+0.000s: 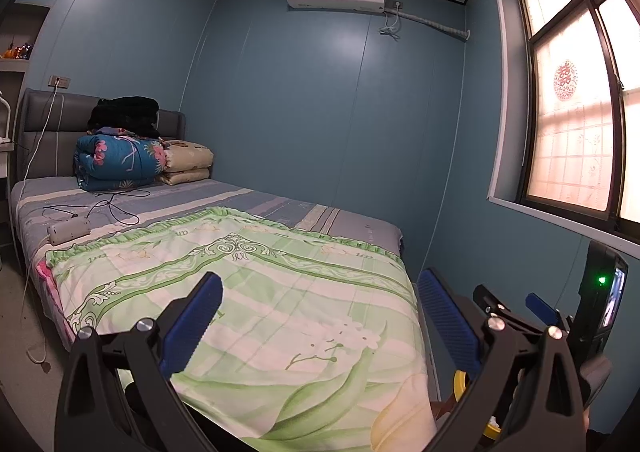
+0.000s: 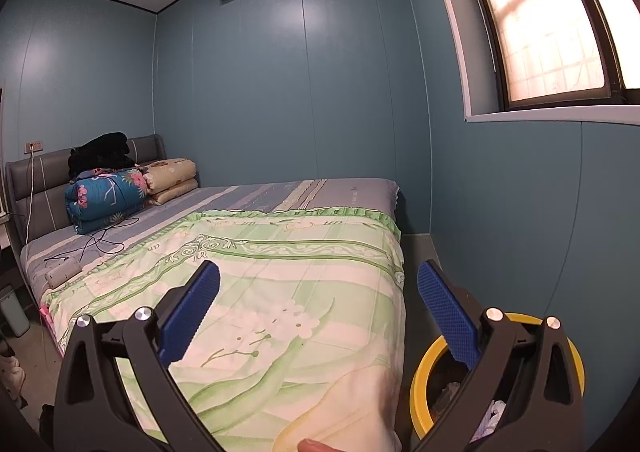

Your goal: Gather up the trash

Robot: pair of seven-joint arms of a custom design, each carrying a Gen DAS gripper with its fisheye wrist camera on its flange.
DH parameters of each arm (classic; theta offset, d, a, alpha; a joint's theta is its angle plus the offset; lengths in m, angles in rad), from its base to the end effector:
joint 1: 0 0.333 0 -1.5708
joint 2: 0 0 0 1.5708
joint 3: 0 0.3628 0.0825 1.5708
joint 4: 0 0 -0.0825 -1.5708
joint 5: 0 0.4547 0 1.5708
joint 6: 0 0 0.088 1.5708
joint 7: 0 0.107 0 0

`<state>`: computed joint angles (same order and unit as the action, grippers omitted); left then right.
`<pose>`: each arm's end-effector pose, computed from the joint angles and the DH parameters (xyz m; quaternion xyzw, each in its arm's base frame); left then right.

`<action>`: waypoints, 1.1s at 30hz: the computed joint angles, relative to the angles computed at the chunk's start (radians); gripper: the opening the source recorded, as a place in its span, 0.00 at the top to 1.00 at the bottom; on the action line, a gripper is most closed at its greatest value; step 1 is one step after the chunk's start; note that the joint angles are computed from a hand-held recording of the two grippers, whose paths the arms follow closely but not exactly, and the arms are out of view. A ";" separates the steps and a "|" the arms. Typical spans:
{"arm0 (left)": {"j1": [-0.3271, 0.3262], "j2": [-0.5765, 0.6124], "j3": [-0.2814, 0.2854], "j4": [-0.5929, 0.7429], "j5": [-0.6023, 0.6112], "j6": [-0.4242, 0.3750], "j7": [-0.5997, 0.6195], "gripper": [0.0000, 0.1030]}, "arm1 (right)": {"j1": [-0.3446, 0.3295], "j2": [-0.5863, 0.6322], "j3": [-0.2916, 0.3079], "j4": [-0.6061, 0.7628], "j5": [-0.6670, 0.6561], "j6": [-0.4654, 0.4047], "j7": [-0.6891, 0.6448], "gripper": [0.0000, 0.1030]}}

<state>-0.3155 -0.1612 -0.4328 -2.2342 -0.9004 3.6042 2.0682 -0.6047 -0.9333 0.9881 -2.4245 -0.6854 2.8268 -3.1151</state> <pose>0.4620 -0.3140 0.5975 -0.4978 0.5837 -0.5634 0.3066 0.4101 0.3041 0.5598 -0.4130 0.6524 -0.4969 0.3961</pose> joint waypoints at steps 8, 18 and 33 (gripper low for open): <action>0.000 -0.002 0.001 -0.004 0.022 -0.004 -0.023 0.08 | 0.002 0.002 -0.001 0.000 -0.005 -0.001 0.003 0.08; 0.006 0.000 -0.001 -0.005 0.038 -0.014 -0.045 0.08 | 0.006 0.009 -0.001 0.000 -0.012 -0.009 0.008 0.08; 0.019 0.001 -0.002 -0.016 0.095 -0.031 -0.107 0.08 | 0.020 0.036 -0.007 0.006 -0.038 -0.033 0.027 0.08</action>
<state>-0.2962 -0.1598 -0.4351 -2.2502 -0.8052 3.5729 1.9614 -0.5843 -0.8974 0.9813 -2.4182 -0.7229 2.7940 -3.0880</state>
